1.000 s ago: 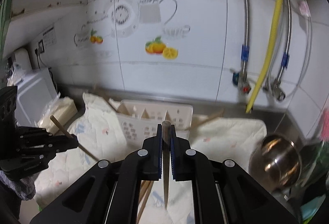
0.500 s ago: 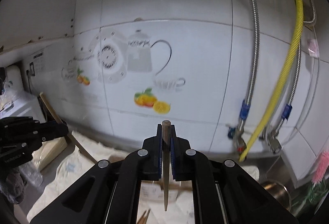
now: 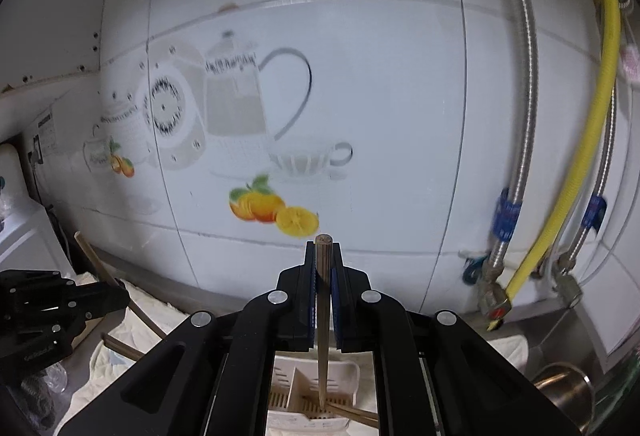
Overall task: Organize utensils
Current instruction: 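Hold the chopstick upright over the beige holder and open the right gripper, then move the right gripper back to the pile and close on a chopstick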
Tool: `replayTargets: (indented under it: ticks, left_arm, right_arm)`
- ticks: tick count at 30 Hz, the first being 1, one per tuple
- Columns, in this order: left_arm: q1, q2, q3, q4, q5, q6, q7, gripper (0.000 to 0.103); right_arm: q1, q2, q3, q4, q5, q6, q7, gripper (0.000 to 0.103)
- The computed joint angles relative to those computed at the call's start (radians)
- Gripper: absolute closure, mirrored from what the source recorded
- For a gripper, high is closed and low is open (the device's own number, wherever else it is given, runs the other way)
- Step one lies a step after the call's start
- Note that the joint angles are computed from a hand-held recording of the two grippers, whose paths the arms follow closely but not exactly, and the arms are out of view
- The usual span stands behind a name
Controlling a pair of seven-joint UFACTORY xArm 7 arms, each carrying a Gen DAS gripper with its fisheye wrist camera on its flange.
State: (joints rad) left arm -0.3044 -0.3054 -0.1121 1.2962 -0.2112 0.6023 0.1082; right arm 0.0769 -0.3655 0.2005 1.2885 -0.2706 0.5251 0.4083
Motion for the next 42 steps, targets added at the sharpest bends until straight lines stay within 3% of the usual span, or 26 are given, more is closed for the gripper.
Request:
replayTargets:
  ticks: [20,27,34,42]
  left_arm:
    - [-0.002,-0.012,0.005,-0.023,-0.02,0.019,0.001,0.094]
    - [-0.006,-0.103,0.003,-0.081,-0.016,-0.009,-0.019,0.072]
    - [-0.037,-0.288,0.019,-0.249,-0.042,-0.045,-0.042,0.055]
    - [-0.062,-0.52,0.029,-0.473,-0.045,-0.04,-0.099,0.046]
  right_arm:
    - [-0.004,-0.049,-0.003,-0.113,0.006,0.01,0.021,0.095]
    - [-0.021,-0.13,0.009,-0.143,-0.001,0.017,0.024,0.086]
    - [-0.002,-0.311,0.037,-0.264,0.038,0.057,0.038,0.078]
    - [0.051,-0.527,0.091,-0.465,0.102,0.122,0.067,0.078]
